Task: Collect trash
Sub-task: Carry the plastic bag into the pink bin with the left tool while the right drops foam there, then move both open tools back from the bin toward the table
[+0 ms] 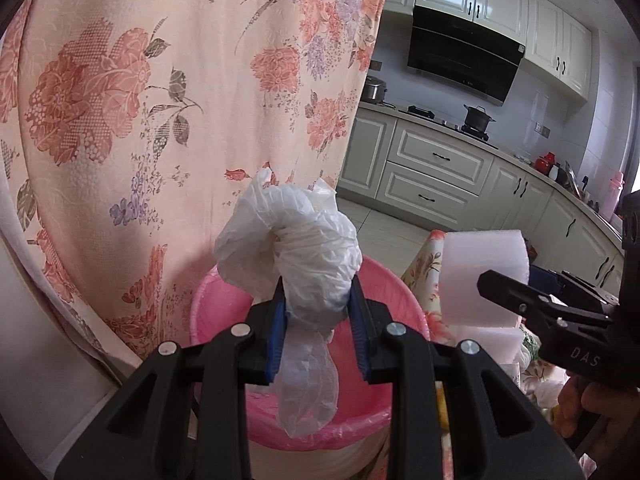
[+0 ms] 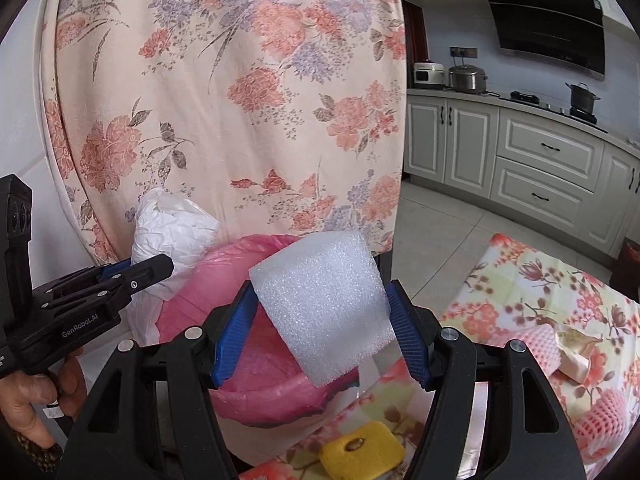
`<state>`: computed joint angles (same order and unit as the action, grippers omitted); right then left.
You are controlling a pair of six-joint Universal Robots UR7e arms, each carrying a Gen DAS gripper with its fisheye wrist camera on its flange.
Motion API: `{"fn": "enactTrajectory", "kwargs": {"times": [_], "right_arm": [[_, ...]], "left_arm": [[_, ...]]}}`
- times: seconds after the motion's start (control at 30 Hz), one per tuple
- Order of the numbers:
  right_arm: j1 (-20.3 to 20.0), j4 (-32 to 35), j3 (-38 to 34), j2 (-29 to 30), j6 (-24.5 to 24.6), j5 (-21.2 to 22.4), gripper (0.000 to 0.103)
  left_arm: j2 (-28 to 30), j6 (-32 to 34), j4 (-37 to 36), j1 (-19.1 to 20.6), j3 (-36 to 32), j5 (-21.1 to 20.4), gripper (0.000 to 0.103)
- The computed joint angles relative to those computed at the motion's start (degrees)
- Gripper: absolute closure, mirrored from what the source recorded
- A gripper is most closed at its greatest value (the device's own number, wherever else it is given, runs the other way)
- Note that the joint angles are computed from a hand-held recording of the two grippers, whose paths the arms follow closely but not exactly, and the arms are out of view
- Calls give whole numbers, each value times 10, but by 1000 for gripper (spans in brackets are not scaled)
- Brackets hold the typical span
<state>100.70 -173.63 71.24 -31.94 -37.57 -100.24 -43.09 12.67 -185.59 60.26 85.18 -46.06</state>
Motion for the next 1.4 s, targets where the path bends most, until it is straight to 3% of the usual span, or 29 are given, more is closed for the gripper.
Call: {"fn": "enactTrajectory", "kwargs": {"times": [0.37, 0.43, 0.5, 0.67, 0.8, 1.13, 1.4], "right_arm": [[11, 68, -85, 59, 20, -6, 38], [10, 75, -93, 63, 26, 0, 36], [10, 74, -99, 68, 26, -1, 27], [7, 79, -103, 70, 23, -1, 26], [3, 44, -80, 58, 25, -5, 26], [-18, -74, 35, -11, 18, -27, 24], [-45, -156, 124, -75, 12, -46, 23]], "left_arm": [[-15, -14, 9, 14, 3, -6, 74], [-15, -19, 9, 15, 3, -10, 66], [-16, -27, 7, 17, 1, -10, 55], [-17, -36, 3, 17, 7, -5, 53], [-19, -36, -13, 12, 19, -5, 48], [-3, -23, -34, -5, 36, -7, 48], [19, -16, -45, -23, 40, -23, 40]]}}
